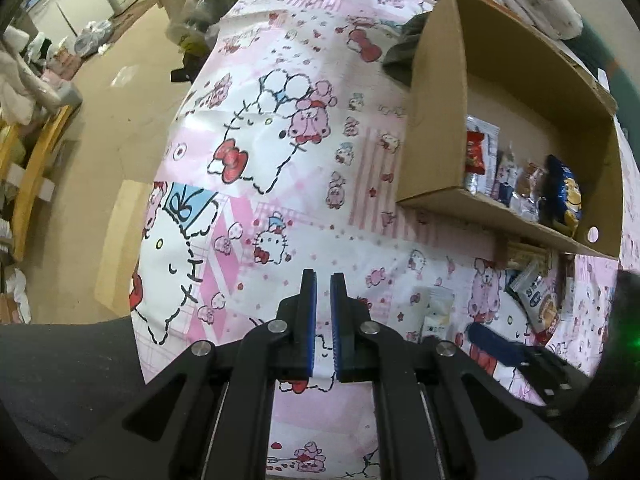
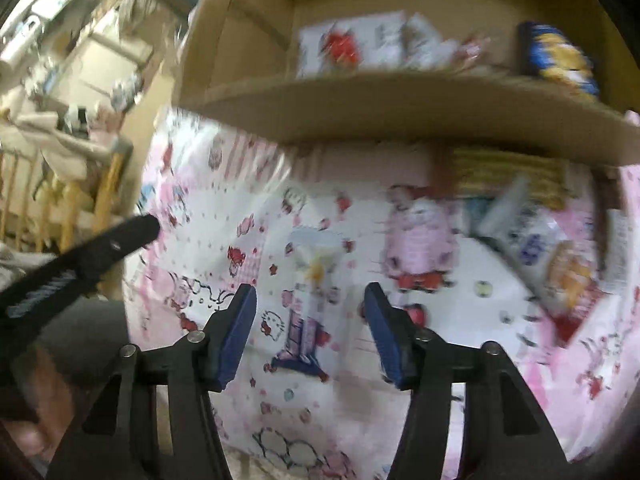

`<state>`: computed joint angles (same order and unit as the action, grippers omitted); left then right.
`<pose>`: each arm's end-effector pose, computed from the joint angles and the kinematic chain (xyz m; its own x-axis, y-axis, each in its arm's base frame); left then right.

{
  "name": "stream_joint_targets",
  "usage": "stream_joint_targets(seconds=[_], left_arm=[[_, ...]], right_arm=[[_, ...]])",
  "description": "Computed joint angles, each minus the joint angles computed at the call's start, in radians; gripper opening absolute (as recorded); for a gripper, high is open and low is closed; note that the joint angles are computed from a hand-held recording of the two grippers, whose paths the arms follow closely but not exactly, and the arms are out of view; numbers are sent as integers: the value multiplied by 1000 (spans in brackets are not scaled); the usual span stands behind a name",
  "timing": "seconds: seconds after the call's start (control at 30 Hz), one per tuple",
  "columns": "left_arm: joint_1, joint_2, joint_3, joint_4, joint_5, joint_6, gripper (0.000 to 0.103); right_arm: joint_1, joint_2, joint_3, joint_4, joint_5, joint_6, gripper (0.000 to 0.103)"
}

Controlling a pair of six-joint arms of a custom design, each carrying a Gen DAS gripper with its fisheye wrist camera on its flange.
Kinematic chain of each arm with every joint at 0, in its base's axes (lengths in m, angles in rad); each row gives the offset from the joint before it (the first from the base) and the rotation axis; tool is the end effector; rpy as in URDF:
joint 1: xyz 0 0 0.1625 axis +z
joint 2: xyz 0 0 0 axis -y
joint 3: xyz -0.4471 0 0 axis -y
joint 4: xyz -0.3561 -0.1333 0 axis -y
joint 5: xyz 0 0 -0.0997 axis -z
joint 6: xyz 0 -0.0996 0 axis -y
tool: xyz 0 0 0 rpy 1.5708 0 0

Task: Organize snacks
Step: 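Grasp a white-blue wafer packet with the right tool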

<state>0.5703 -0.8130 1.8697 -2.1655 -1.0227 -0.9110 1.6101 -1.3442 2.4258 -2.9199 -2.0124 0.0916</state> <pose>-0.3493 -0.4441 0.0566 -0.7580 0.1354 -0.6381 0.2522 0.9630 -0.0953 0.1059 -0.3839 0.2233 -0.9075 0.1652 0.3863 0.0453 0.9526 -0.3009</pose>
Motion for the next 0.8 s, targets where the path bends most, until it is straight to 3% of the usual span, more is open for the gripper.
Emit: stream_joint_targets(seconds=[0.07,0.13,0.37,0.53,0.67,0.73,0.8], left_arm=[[3,-3,7,-6,-4,3,4],[4,-5,12,-12,-5,1,4],[-11,3,13,-53,-21,16,4],[-24,22,17,-127,-83,72,4],[-23,69,-17,-141,-201,65,7],[-38,101,-36,-147,-241,68,22],[-60,133,-48,-171,-255,42,63]], right_arm=[[34,61,3,-36,-102,-23,20],[42,74,18,-77,-136,-54,18],[-27,-120,56,-52,10,-17,18],[-50,-337,57,31,69,7,18],[-45,-484,21,97,57,0,18],[-47,-534,5,116,40,-22,18],[-71,-581,-6,120,33,-42,18]])
